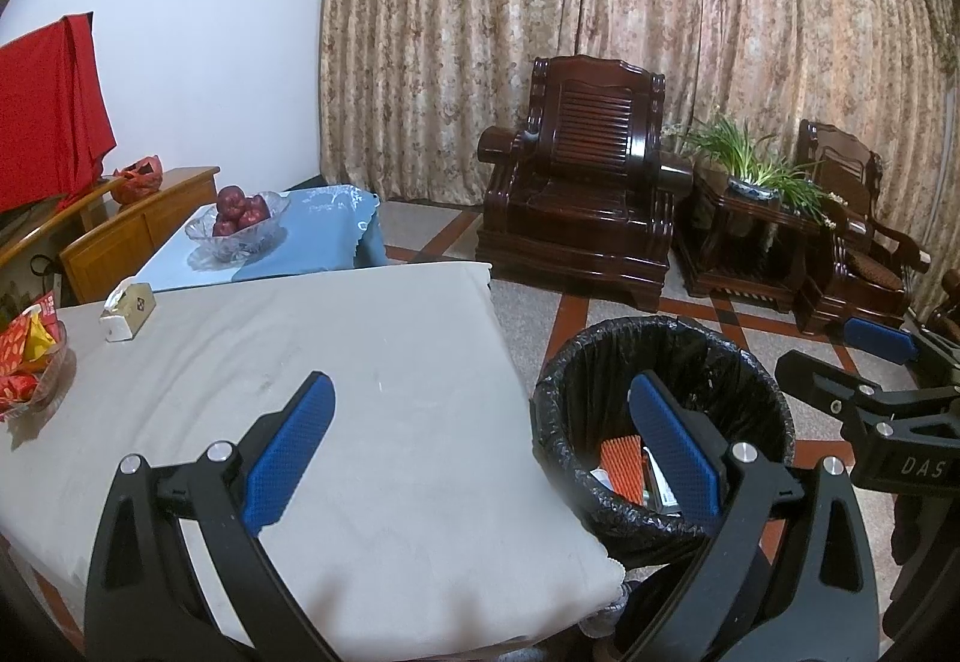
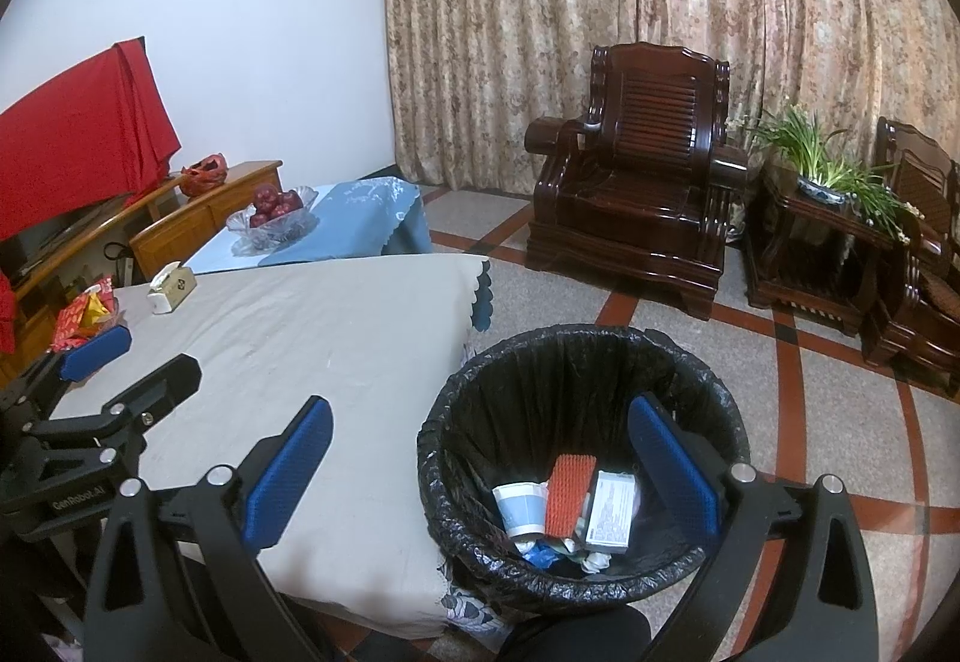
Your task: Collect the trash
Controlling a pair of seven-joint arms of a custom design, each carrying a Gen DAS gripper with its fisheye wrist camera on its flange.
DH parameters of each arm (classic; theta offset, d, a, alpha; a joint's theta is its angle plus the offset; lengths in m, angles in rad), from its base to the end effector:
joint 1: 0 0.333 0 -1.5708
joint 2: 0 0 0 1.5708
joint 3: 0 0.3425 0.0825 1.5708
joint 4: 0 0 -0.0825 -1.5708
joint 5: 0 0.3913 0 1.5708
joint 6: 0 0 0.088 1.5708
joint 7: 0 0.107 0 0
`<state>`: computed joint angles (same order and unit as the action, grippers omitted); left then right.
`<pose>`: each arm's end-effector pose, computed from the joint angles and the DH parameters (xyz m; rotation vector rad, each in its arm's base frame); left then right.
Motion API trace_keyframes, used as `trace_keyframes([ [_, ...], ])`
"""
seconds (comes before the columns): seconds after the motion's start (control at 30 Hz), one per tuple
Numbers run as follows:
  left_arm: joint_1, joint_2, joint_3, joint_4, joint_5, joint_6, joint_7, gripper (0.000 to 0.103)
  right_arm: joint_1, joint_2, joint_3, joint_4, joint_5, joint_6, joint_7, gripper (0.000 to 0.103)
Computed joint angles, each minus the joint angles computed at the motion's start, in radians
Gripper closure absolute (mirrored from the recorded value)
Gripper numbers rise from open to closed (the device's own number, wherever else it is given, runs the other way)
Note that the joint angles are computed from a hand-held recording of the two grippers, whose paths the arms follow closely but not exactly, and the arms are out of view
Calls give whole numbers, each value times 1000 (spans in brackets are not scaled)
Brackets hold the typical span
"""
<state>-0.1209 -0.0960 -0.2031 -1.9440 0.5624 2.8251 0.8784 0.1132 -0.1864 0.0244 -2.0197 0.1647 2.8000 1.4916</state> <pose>0.5439 -0.2170 0.6580 -1.5413 1.6825 -0.9816 0.5504 0.0698 0.6740 -1.6711 1.5234 -0.7044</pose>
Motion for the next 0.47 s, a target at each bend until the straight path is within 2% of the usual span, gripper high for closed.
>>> trace_keyframes([
  [0.47,-2,-2,-1,0,-2,-8,-1,7,2,-6,7,-18,-8,7,18,6],
])
